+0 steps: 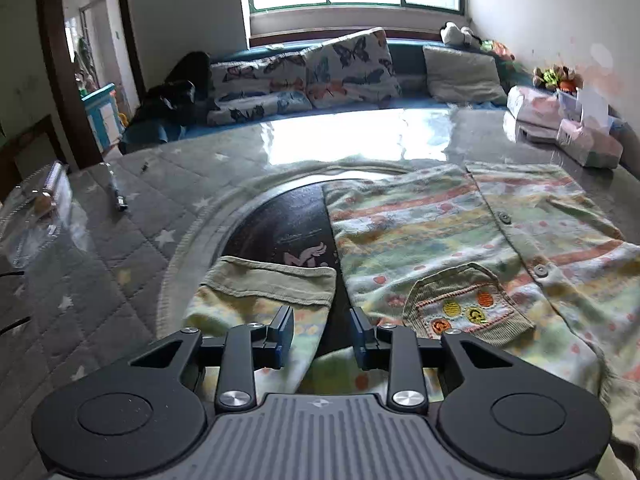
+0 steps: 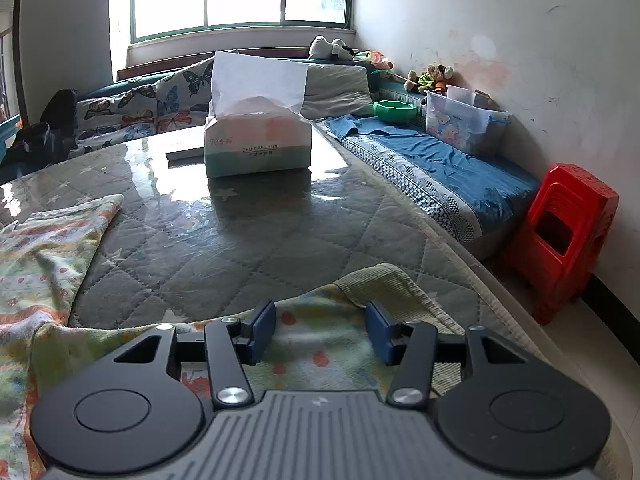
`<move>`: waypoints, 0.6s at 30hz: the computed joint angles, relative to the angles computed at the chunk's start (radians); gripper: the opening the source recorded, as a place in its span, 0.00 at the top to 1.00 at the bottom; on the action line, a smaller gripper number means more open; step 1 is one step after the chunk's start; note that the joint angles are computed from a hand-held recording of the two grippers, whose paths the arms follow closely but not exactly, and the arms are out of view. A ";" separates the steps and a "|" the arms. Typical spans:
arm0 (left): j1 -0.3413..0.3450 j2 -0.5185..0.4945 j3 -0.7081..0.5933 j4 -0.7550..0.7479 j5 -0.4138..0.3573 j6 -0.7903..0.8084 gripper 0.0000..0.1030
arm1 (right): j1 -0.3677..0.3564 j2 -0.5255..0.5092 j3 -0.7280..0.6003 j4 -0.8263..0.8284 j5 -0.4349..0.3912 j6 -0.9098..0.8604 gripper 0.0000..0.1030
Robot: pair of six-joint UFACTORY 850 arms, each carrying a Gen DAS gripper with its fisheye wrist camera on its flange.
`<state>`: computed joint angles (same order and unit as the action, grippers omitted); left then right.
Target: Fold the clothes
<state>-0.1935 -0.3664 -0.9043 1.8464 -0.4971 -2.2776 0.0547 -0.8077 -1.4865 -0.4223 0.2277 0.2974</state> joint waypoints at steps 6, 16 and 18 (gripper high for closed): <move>0.017 -0.039 -0.024 -0.031 -0.002 0.030 0.85 | 0.000 0.000 0.001 -0.005 0.003 0.006 0.49; 0.043 0.135 0.151 0.006 -0.121 -0.174 1.00 | 0.001 0.001 0.007 0.015 0.007 -0.012 0.49; 0.050 0.179 0.195 -0.011 -0.146 -0.201 1.00 | 0.002 0.002 0.007 0.028 0.006 -0.024 0.49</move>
<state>-0.1435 -0.1871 -0.7092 1.8356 -0.6434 -2.4786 0.0567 -0.8061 -1.4793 -0.3945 0.2337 0.2737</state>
